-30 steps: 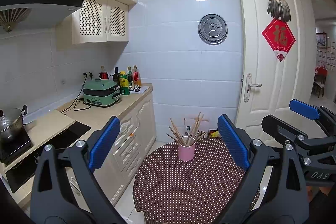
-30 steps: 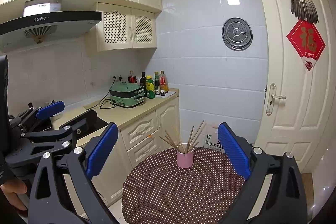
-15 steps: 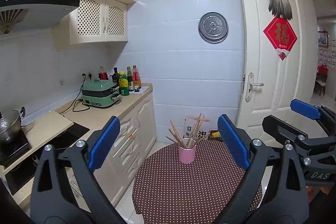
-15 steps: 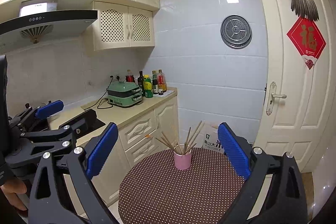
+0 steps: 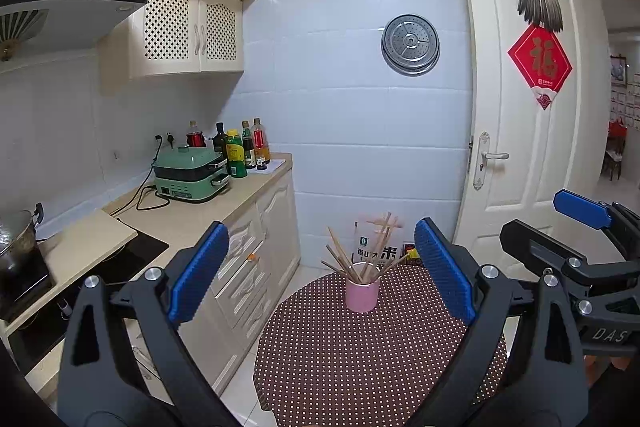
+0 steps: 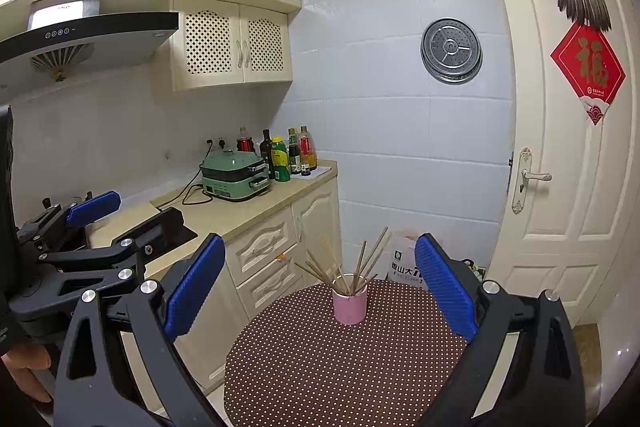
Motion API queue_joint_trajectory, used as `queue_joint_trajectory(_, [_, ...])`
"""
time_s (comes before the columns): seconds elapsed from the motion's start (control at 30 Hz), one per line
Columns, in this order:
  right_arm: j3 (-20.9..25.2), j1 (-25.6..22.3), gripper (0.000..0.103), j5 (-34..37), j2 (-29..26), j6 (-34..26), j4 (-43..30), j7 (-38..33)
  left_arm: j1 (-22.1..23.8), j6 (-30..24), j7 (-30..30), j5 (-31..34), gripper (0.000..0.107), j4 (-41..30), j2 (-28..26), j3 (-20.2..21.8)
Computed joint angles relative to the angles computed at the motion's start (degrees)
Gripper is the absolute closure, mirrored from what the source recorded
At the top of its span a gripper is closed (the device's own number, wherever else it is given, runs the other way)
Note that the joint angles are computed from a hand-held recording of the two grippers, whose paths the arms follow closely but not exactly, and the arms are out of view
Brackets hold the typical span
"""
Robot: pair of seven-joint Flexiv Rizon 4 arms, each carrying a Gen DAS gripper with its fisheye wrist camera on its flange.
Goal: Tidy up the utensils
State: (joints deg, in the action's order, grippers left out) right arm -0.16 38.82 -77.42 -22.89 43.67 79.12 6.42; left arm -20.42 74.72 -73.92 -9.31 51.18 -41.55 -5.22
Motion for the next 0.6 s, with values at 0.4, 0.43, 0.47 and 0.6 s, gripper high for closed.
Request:
queue_joint_trajectory(0.4, [-1.6, -0.4, 0.011, 3.1, -3.1, 1.3, -3.1, -1.7, -0.2, -4.9, 0.1, -0.3, 0.014, -9.4, -6.0, 0.5])
queue_joint_trajectory(0.43, [-1.8, -0.4, 0.011, 3.4, -3.4, 1.4, -3.4, -1.8, -0.2, -5.5, 0.1, -0.3, 0.014, -10.5, -6.7, 0.5])
queue_joint_trajectory(0.47, [-2.0, -0.4, 0.011, 3.8, -3.7, 1.5, -3.7, -2.1, -0.2, -6.0, 0.0, -0.2, 0.014, -11.5, -7.3, 0.7])
queue_joint_trajectory(0.6, [-2.7, -0.4, 0.011, 5.2, -4.7, 1.9, -4.6, -2.6, -0.4, -9.0, -0.2, 0.0, 0.014, -16.6, -10.4, 1.2])
